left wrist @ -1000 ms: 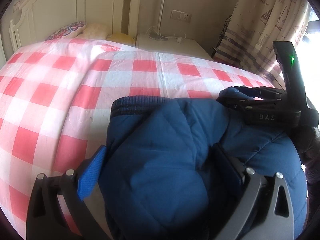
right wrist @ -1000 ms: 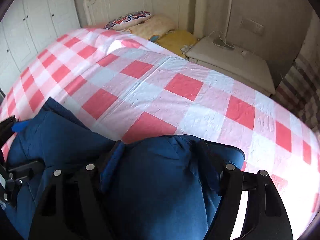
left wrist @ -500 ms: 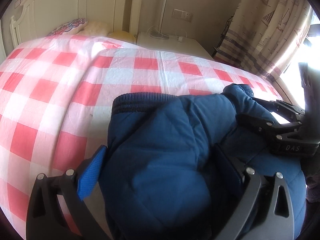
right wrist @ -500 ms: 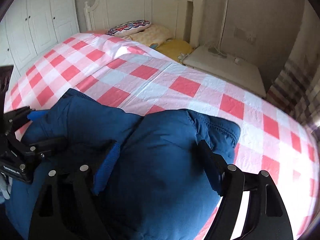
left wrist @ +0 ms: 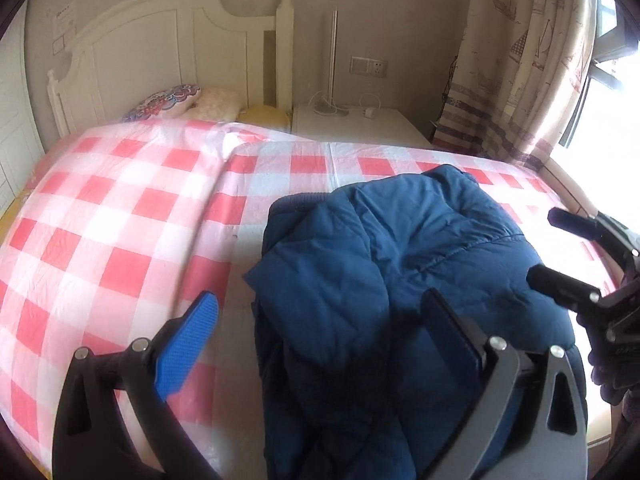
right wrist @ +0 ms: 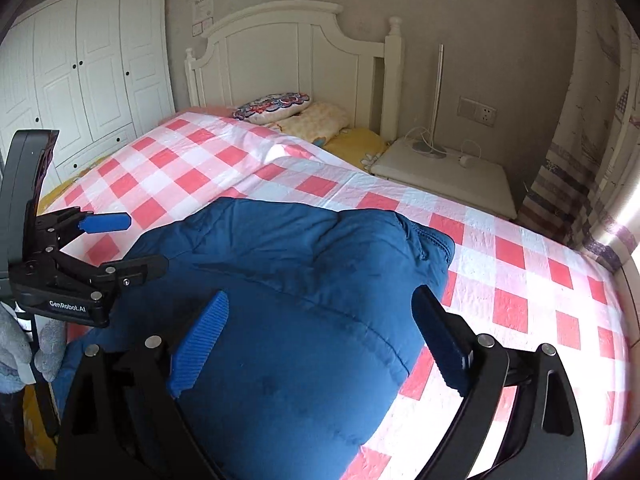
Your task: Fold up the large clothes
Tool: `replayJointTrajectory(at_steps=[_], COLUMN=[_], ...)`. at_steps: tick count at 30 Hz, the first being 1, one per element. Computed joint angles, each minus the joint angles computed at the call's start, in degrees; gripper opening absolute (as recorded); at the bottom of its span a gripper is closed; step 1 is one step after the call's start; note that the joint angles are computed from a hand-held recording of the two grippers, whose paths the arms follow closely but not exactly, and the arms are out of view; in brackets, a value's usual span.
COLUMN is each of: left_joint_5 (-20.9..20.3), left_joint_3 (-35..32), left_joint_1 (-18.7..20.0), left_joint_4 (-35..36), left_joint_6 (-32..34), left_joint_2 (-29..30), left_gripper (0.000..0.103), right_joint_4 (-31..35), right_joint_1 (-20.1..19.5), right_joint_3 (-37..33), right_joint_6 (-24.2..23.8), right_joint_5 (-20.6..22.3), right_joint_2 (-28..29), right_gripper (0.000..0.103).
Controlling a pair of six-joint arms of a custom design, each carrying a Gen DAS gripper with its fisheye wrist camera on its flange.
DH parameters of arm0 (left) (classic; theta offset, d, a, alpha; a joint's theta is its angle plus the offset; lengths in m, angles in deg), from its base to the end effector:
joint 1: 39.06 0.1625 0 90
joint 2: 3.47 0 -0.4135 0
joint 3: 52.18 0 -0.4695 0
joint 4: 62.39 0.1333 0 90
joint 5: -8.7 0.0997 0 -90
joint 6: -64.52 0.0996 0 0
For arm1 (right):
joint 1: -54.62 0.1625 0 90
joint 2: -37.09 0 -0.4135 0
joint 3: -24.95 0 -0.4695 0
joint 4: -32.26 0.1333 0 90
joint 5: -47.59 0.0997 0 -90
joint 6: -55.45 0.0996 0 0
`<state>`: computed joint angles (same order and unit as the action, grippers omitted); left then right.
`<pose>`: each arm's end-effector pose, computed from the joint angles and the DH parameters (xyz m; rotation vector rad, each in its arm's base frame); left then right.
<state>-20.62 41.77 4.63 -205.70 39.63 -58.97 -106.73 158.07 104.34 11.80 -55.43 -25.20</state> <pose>-0.3619 -0.6502 0.1898 0.2466 2.2178 -0.9940 0.2885 -0.7298 0.3608 1.2153 -2.4181 0.6657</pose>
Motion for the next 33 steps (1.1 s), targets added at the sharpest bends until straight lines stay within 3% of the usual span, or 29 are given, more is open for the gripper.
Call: replayJointTrajectory(at_steps=[3,6,8,11,15,18,20,22,23,25,27,33], left_joint_5=[-2.17,-9.99,-15.76,-19.11,-19.22,-19.32,-18.99,-17.63,-16.76,-15.11,-14.29,-14.98], left_joint_3=[-1.15,-1.02,-0.12,1.86,2.15,1.45,1.16,0.98,0.93,0.98,0.8,0.62], left_joint_1=[1.53,4.41,6.21,7.23,7.28,7.45,7.39,6.97,6.69,6.19,5.94,6.09], left_joint_4=[6.53,1.56,-1.84,-7.11,-8.76,-7.75,-7.03,-6.48,-6.23,-5.84,-5.32,-4.25], left_joint_6=[-4.43,-2.69,-2.37,-0.78,0.03,0.05,-0.12,-0.1,-0.09,0.06,0.05,-0.69], left_joint_2=[0.39,-0.18,-1.1,-1.74,-1.47,-1.21,-1.16,-0.96,-0.83,-0.7,-0.57,-0.85], left_gripper=[0.102,0.102,0.102,0.102,0.102,0.102,0.102,0.102,0.102,0.102,0.102,0.102], right_joint_4=[-0.99,2.34,0.59,-5.48,-13.56,-12.78,-12.33,-16.17,-15.57,-14.54,-14.47,-23.47], right_joint_1=[0.11,-1.28,-0.91,-0.17,-1.08,-2.94,-3.58,-3.85,-4.14,-4.96,-5.06,-3.02], right_joint_3=[3.17,1.93,3.12,9.41,23.6,32.45,36.22,38.54,38.12,36.84,36.02,36.07], right_joint_6=[-3.03,2.75,2.62,0.33,-9.04,-12.61,-13.82,-14.32,-11.99,-7.21,-5.48,-7.53], right_joint_5=[-2.01,0.82,-0.31,-0.28,3.14,4.36,1.85,-1.4,-1.8,0.75,2.35,-4.21], right_joint_2=[-0.77,0.03,-0.69,-5.77,-17.63,-26.05,-28.99,-28.94,-28.41,-27.92,-27.57,-22.68], right_gripper=[0.089,0.088,0.088,0.088,0.088,0.088,0.088,0.088,0.085,0.083,0.083,0.074])
